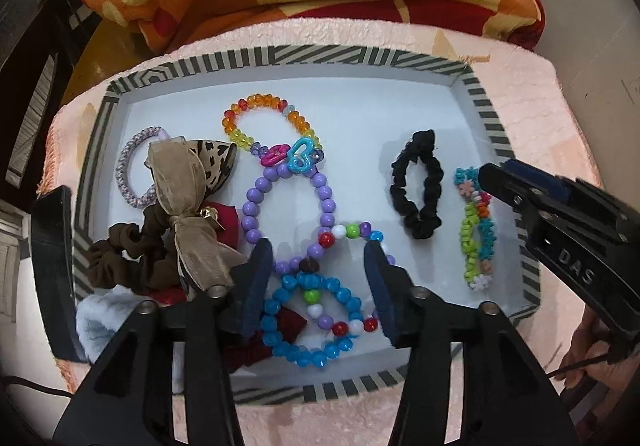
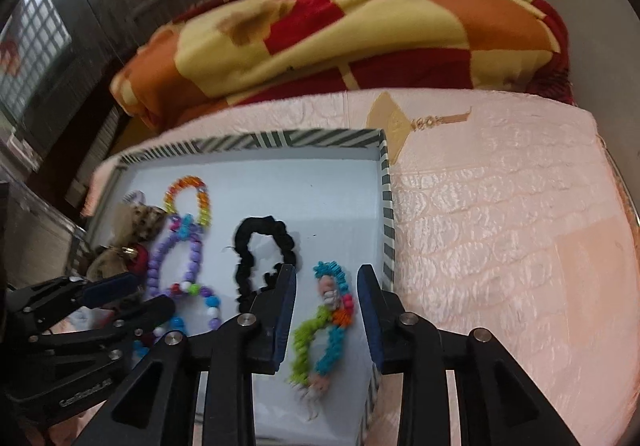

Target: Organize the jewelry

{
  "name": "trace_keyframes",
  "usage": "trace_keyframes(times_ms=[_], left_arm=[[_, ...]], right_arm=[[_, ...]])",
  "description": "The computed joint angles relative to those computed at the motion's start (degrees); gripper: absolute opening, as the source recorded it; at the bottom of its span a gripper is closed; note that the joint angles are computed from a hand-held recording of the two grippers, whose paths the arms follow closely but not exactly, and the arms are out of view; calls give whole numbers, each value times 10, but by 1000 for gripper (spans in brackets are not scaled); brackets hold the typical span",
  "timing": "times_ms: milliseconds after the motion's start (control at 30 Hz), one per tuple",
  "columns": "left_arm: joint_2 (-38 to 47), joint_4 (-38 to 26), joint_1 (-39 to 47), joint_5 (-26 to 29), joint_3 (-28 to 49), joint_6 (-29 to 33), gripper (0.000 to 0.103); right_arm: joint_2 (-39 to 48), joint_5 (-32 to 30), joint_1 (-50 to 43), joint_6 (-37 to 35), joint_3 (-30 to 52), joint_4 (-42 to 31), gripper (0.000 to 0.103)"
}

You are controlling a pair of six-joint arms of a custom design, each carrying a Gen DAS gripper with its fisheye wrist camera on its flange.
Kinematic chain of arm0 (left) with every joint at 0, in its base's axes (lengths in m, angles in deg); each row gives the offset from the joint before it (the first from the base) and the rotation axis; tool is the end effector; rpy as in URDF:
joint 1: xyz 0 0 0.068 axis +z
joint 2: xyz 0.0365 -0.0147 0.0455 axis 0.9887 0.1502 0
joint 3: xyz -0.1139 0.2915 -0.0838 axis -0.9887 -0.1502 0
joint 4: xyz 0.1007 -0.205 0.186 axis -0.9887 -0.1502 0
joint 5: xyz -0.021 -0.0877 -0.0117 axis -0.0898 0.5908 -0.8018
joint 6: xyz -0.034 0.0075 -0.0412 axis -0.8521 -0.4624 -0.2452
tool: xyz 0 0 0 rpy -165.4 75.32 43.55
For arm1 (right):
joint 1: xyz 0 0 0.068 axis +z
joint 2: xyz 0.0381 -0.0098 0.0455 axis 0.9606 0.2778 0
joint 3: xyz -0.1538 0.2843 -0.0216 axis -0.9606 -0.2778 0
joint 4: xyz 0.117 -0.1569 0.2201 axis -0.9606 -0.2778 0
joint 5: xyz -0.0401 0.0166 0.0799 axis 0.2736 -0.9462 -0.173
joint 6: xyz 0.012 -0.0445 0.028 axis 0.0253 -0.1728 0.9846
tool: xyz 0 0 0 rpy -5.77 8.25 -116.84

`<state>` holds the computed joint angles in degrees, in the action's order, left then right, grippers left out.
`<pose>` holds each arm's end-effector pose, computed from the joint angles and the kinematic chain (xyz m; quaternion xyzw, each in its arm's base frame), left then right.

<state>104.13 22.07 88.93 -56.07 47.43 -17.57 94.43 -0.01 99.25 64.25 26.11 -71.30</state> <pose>0.3213 0.0365 0.2468 0.0590 0.9815 -0.0535 0.1739 0.3170 0.1495 0.2466 -0.0269 0.9646 0.0946 0.2449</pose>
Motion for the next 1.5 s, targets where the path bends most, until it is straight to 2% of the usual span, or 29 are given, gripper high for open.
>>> trace_keyframes(times_ms=[267,500,667,1500], left_arm=[[-76,12,18,-22,-33,-1,49],[-132,6,60,-29,-56,11,49],[-167,2,88,-24,-71,18,49],[-276,-31,180,6,-113,68,49]], right_arm=[[-68,43,51,72,-33,-5,39],[-80,71,102,107,-29,-17,42],[-85,82,130,124,-33,-21,51],[-120,138,231,186,-40,-58,58]])
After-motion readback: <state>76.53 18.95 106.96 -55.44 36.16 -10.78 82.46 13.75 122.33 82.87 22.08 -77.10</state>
